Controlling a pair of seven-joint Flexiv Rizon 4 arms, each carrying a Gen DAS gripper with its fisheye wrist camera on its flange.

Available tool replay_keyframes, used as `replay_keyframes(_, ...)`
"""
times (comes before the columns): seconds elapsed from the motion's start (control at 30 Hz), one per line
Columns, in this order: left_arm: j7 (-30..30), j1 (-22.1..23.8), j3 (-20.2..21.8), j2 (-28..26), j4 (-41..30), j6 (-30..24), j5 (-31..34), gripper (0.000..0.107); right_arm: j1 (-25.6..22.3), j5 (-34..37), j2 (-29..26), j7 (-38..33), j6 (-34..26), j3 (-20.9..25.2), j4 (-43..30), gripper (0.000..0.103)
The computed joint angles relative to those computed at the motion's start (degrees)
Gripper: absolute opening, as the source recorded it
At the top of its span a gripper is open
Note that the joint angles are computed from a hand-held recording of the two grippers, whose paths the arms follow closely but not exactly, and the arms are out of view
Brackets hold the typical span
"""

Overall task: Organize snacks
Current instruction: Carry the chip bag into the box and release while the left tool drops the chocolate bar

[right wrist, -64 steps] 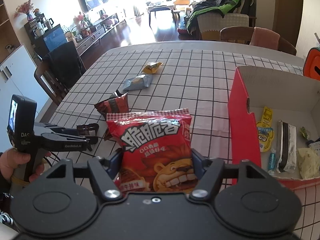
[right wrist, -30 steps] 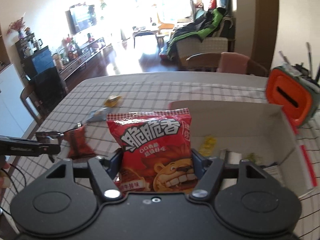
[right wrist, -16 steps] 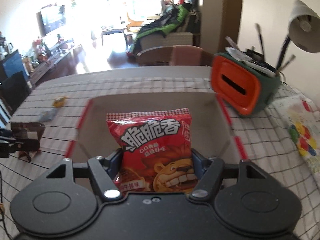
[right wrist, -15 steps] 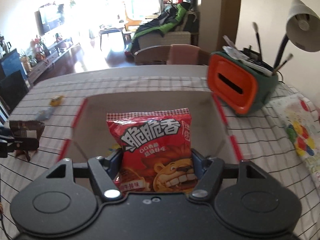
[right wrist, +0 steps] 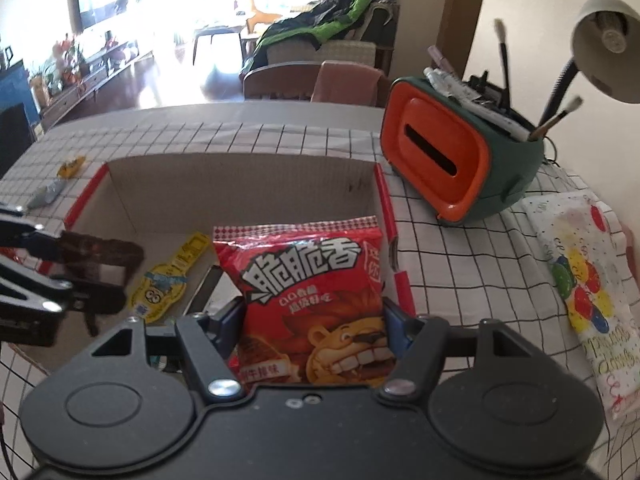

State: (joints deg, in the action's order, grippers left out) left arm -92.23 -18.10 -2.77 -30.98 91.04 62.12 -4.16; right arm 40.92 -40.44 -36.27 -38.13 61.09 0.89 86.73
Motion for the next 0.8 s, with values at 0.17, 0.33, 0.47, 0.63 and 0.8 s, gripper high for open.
replay_keyframes(0.17,-0.64,-1.27,1.01,-2.68,-6.13,-7.69,1.57,0.051,-0.49,3.01,-2.56,-7.76,-4.73,2.34,-3.77,0.069)
replay_keyframes(0.33,-2.49,-3.21,2.48,-5.72,-13.54,-17.05,5.47,0.051,-0.43,5.94,-4.01,-13.04,-7.19,3.68,-6.04,0.068)
replay_keyframes(0.47,-3.36,-3.00,2.34,-7.13,-16.46,-20.58,6.10,0.052,-0.35,8.33,-4.82,-15.67,-9.42,4.11,-7.75,0.069)
replay_keyframes(0.63,-3.69,-2.30,1.56,-8.05,-17.84,-22.01,5.29,0.053,-0.30,9.85,-4.46,-16.16,-8.59,3.79,-7.11,0.069)
replay_keyframes(0.8,-4.19,-2.05,1.37,-7.47,-17.06,-21.15,4.99,0.053,-0.33,9.75,-3.23,-14.41,-6.23,3.02,-5.14,0.070)
